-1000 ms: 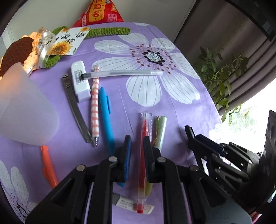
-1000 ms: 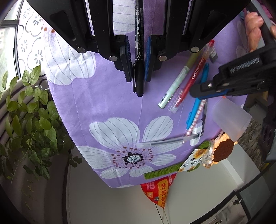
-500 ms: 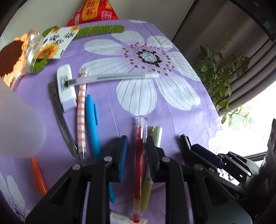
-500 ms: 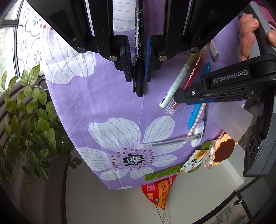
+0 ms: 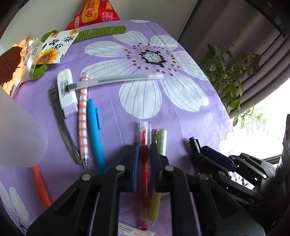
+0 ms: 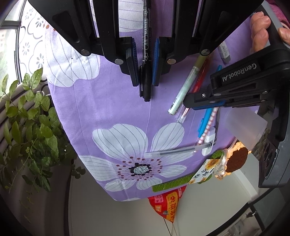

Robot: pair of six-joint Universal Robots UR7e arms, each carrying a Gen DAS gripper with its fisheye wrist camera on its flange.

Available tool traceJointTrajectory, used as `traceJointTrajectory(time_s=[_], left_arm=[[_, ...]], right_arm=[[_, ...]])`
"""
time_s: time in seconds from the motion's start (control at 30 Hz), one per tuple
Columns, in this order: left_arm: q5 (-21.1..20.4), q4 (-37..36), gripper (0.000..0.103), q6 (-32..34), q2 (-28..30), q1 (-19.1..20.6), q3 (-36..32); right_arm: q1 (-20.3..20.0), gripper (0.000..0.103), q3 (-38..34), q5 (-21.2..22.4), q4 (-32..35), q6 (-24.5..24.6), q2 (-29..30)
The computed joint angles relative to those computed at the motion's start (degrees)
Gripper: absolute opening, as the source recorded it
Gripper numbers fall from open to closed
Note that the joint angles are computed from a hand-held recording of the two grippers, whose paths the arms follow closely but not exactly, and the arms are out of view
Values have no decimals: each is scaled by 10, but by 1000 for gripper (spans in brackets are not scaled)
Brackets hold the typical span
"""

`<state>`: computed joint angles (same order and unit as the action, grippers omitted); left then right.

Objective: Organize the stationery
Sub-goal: 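Lift the red pen with the left tool while the right tool lifts the black marker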

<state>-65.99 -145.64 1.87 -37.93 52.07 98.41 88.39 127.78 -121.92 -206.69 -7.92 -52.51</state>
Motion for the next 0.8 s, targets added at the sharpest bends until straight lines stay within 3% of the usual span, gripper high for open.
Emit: traceJointTrajectory(time_s=[0.13, 0.27, 0.33, 0.37, 0.5, 0.67, 0.8], left_arm=[[6, -5, 16, 1, 5, -3, -3], [-1, -10, 32, 13, 11, -6, -5], [14, -25, 27, 31, 13, -12, 3], [18, -30, 12, 40, 14, -13, 5], [-10, -4, 12, 29, 6, -1, -4], [-17, -1, 12, 22, -6, 1, 2], [-29, -25, 12, 32, -28, -4, 24]], right_arm=[[2, 15, -6, -8, 9, 3, 1], [7, 15, -15, -23, 13, -1, 7], [12, 15, -19, -33, 12, -12, 12], [11, 15, -19, -33, 11, -13, 12], [5, 15, -9, -13, 3, -12, 3], [10, 15, -5, -15, -7, -18, 0], [10, 15, -2, -9, -7, -17, -3]])
